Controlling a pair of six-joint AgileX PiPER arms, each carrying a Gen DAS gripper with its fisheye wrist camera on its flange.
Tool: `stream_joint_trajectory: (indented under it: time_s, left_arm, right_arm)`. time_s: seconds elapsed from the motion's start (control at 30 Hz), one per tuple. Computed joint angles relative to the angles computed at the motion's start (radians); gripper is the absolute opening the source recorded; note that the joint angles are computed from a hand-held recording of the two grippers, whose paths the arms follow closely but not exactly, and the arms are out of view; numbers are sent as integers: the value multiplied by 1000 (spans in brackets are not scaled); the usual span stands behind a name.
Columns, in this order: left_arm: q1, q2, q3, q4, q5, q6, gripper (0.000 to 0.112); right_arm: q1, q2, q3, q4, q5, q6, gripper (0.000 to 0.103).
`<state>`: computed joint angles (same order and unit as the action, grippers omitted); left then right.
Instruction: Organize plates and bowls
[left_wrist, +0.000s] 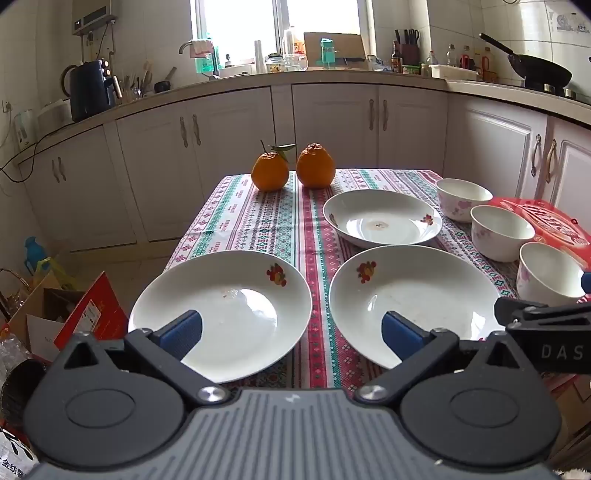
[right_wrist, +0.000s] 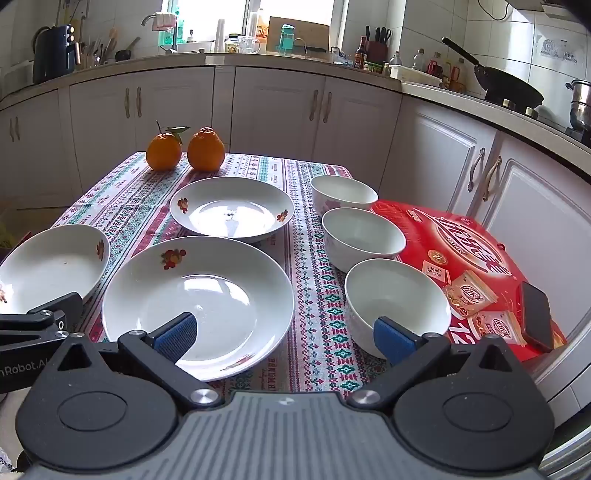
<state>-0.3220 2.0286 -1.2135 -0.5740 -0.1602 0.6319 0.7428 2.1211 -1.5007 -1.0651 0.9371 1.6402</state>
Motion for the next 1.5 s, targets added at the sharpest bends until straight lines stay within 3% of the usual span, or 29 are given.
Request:
stream_joint_trajectory:
  time_s: [1.17,1.5]
  left_arm:
    - [-7,10,-12,13,8,-30,102]
    - [2,3,-6,78,14,-93,102]
  right_arm:
    - [5,8,-4,-13,12,8,103]
    - [6,4,0,-16,11,15,103]
